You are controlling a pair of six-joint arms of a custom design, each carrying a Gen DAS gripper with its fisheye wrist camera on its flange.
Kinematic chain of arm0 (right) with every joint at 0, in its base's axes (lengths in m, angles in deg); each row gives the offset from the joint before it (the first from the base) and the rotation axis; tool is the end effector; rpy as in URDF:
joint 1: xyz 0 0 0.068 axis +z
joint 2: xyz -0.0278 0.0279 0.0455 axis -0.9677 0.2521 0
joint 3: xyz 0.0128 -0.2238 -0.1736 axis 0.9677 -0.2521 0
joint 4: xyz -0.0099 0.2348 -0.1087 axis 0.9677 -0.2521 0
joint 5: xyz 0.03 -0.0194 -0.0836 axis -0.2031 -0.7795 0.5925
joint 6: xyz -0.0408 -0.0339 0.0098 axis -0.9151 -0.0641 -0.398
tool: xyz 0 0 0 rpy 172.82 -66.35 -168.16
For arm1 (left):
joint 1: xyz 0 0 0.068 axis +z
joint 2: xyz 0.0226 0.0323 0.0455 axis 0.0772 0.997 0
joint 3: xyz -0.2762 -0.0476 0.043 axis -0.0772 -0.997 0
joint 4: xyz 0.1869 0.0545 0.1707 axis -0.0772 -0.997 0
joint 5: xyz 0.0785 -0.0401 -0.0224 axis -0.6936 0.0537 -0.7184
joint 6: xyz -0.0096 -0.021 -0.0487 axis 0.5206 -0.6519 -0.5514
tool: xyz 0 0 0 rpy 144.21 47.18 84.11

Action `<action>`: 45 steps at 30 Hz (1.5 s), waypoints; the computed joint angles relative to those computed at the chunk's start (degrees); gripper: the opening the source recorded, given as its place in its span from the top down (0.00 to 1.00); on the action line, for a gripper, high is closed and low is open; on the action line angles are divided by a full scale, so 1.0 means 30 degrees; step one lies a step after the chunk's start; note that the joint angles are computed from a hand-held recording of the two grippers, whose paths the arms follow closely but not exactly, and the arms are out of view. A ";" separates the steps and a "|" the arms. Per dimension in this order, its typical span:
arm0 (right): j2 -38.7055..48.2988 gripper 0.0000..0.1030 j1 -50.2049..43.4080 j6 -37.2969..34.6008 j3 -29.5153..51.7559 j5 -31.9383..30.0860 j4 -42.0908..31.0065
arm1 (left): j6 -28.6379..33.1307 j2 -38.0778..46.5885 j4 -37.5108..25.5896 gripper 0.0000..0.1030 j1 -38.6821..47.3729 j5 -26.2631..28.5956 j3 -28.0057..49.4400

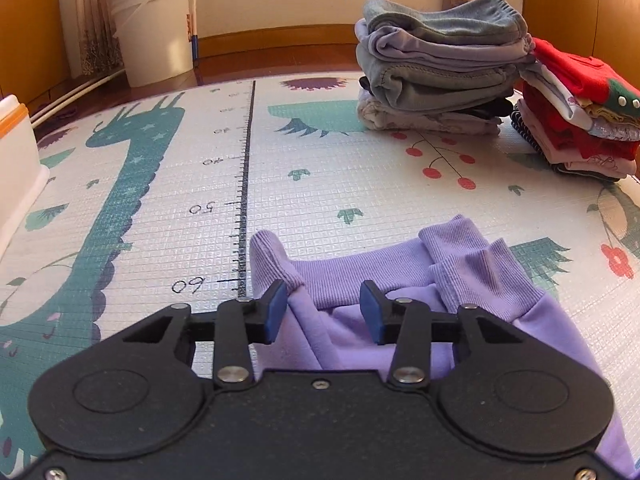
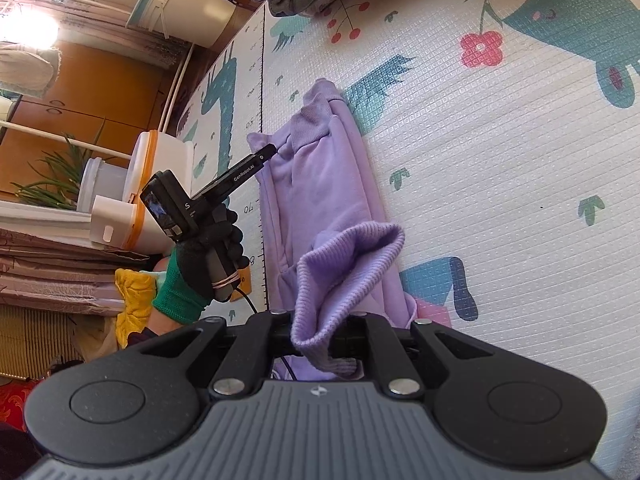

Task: Fold clothes

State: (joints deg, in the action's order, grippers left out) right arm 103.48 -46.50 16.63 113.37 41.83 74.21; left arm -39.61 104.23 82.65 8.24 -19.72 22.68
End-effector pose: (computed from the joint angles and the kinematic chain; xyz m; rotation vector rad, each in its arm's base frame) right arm 0.1878 0.1165 0.2205 0.5800 2.5031 1.1078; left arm 0.4029 0.0159 0.1377 0.4627 2.2341 -0.1508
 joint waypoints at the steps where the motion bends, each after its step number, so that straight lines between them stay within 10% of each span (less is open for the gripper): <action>1: -0.0010 0.90 0.0063 -0.0063 0.0075 0.0053 0.0008 | 0.0003 -0.0255 0.0396 0.59 -0.0032 -0.0378 -0.0406; 5: -0.0150 0.90 0.0038 -0.0062 0.0073 0.0126 0.0026 | 0.0290 -0.0276 0.0344 0.61 -0.0318 -0.1547 -0.0933; 8: -0.0069 0.90 -0.0004 0.0125 -0.0064 0.0076 0.0186 | 0.0906 -0.0178 0.1123 0.93 -0.0823 -0.3005 -0.1476; 17: -0.0018 0.90 0.0183 0.0401 -0.0080 0.0176 0.0417 | 0.3505 -0.0115 0.1359 0.94 -0.2709 -0.4184 -0.1970; 21: -0.0002 0.90 0.0337 0.0402 0.0054 0.0118 0.0357 | 0.3300 0.0857 -0.0234 0.93 -0.1791 -0.1534 -0.0510; 23: -0.0077 0.90 0.0385 0.0384 0.0075 0.0115 0.0295 | 0.2411 0.1426 -0.3042 0.70 -0.0687 0.1278 0.1380; 28: -0.0144 0.90 0.0350 0.0628 -0.0162 0.0224 0.0342 | 0.2163 0.1281 -0.6754 0.69 0.1992 0.7467 0.3304; 35: -0.0015 0.90 0.0336 0.0574 -0.0046 0.0251 0.0325 | -0.2072 0.3207 -0.4350 0.87 0.1943 0.5029 0.5972; 41: 0.0346 0.90 0.0552 0.0599 0.0114 0.0250 0.0392 | 0.3264 0.4171 -0.5696 0.87 -0.0685 0.2507 0.6051; 45: 0.0526 0.90 0.0708 0.0591 0.0308 0.0347 0.0335 | 0.1346 0.3290 -0.6259 0.87 0.0915 0.5599 0.6276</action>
